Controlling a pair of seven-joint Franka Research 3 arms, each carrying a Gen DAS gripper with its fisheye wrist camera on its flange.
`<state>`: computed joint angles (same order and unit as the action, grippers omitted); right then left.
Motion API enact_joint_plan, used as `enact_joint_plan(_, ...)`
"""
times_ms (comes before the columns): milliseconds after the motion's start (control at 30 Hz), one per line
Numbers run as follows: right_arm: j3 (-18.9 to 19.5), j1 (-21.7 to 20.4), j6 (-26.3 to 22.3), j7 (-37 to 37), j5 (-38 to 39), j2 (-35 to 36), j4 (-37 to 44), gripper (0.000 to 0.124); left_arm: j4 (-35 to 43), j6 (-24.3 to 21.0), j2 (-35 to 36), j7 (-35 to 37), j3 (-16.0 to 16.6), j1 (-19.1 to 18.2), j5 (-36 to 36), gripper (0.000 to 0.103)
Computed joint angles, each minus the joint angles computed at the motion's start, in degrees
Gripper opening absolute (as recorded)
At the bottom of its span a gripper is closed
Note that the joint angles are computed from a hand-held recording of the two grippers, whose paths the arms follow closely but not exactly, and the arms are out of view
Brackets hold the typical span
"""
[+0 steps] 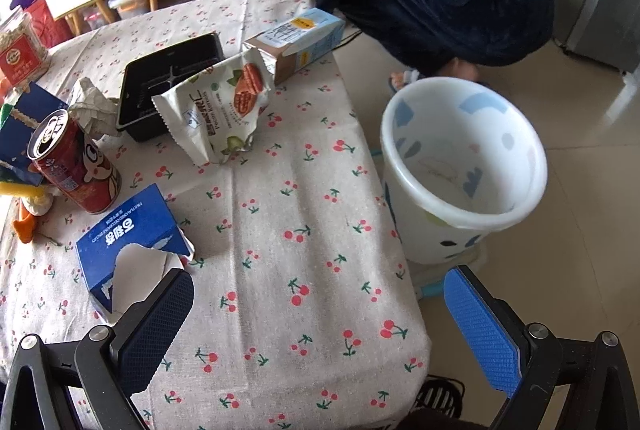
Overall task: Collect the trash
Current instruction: 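Grasp the yellow wrapper with the left tool while the right tool grasps the white pecan packet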
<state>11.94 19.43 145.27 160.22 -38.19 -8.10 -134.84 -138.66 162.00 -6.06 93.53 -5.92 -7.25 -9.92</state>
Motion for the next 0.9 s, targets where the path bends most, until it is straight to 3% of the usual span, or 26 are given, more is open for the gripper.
enact_joint_plan(133,-2.03,0.25,-0.25,-10.71,5.77,3.22,5.44,0.103,7.24,-4.80,4.30,-1.29,0.69,2.96,4.33,0.103)
enact_joint_plan(300,-4.98,0.42,2.22,-23.65,19.27,10.62,13.19,0.103,18.54,-12.84,11.46,-1.65,0.71,6.85,4.86,0.103)
enact_joint_plan(467,-7.11,0.51,5.36,-28.10,28.45,16.63,17.18,0.103,28.89,-16.46,20.62,-6.75,0.41,9.66,7.53,0.103)
enact_joint_plan(600,-8.11,0.03,5.52,-32.65,37.35,20.08,20.50,0.103,36.57,-20.49,27.44,-7.63,-1.37,12.13,5.70,0.093)
enact_joint_plan(767,-7.64,-1.47,8.34,-36.17,48.11,23.30,23.23,0.103,42.70,-23.69,33.11,-12.62,-0.83,12.30,8.79,0.092)
enact_joint_plan(833,-7.28,-1.88,7.67,-37.67,51.81,25.16,25.07,0.103,43.91,-24.77,34.28,-13.22,-1.02,12.45,9.72,0.082)
enact_joint_plan(900,-7.08,-2.04,6.62,-38.62,54.53,26.88,26.94,0.103,44.08,-24.40,34.64,-13.56,-0.83,12.02,11.70,0.080)
